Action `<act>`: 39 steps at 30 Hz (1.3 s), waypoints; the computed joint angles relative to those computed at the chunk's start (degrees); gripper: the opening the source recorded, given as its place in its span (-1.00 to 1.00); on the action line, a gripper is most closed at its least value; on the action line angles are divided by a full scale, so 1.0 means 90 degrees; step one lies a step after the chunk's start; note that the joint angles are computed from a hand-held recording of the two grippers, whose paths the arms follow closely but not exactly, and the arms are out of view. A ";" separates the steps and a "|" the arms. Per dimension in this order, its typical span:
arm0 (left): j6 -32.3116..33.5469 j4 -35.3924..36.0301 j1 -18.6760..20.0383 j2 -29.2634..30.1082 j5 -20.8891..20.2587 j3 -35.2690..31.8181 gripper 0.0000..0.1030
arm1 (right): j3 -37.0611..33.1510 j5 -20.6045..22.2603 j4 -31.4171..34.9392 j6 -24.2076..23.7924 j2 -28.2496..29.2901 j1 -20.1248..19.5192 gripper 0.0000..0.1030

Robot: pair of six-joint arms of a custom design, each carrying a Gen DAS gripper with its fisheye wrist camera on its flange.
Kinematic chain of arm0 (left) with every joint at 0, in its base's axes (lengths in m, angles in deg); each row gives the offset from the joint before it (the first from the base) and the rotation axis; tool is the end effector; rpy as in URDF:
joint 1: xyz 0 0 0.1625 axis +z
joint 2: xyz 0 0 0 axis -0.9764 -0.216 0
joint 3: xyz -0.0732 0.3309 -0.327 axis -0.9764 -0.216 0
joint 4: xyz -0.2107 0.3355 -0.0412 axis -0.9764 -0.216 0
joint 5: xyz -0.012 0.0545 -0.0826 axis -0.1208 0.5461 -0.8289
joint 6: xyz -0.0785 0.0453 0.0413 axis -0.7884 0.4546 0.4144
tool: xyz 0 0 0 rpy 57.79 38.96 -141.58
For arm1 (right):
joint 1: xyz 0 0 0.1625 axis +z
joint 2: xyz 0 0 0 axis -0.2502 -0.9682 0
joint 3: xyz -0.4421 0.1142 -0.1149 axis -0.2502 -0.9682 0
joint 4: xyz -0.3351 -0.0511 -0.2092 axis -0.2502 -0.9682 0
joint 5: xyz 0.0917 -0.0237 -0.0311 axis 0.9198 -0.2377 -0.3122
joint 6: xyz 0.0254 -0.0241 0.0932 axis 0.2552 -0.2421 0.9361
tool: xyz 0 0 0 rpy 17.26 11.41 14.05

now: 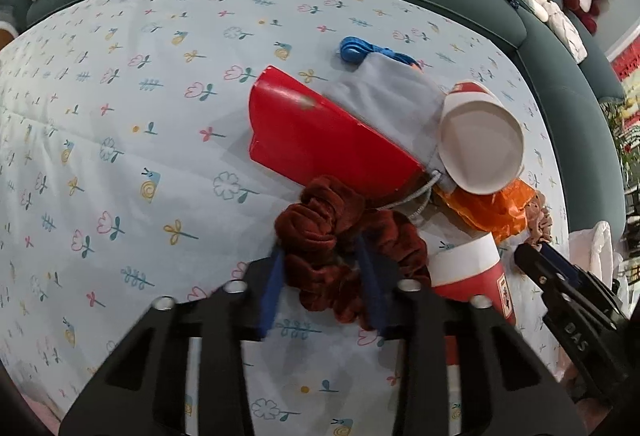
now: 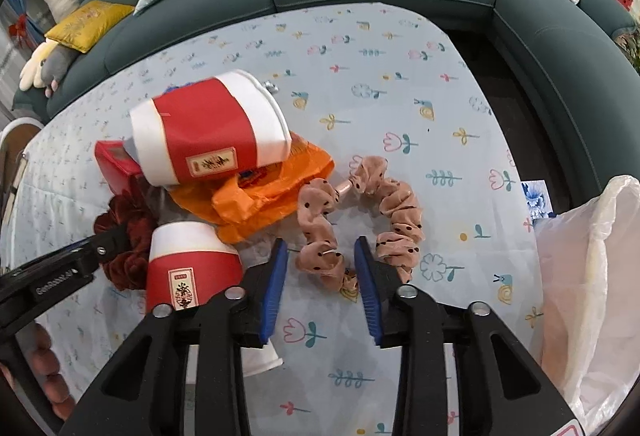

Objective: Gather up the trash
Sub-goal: 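Grasp the dark red scrunchie with the left tool while the right tool grasps the pink scrunchie, then carry both scrunchies over the bin while both tools open to drop them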

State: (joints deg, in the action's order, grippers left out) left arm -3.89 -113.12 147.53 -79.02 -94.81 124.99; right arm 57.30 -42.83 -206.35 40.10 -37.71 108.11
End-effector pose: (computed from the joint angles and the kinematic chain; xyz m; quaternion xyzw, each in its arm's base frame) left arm -0.0596 -0.7521 0.0839 -0.0616 0.9246 -0.2184 0.3059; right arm 0.1283 -0.7740 0.0156 0.1438 -0.9271 0.1614 0.3063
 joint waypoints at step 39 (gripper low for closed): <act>0.0792 -0.0689 -0.2075 0.0589 -0.0150 -0.0319 -0.72 | 0.2458 0.0822 -0.2186 -0.0154 -0.2708 -0.0348 -0.81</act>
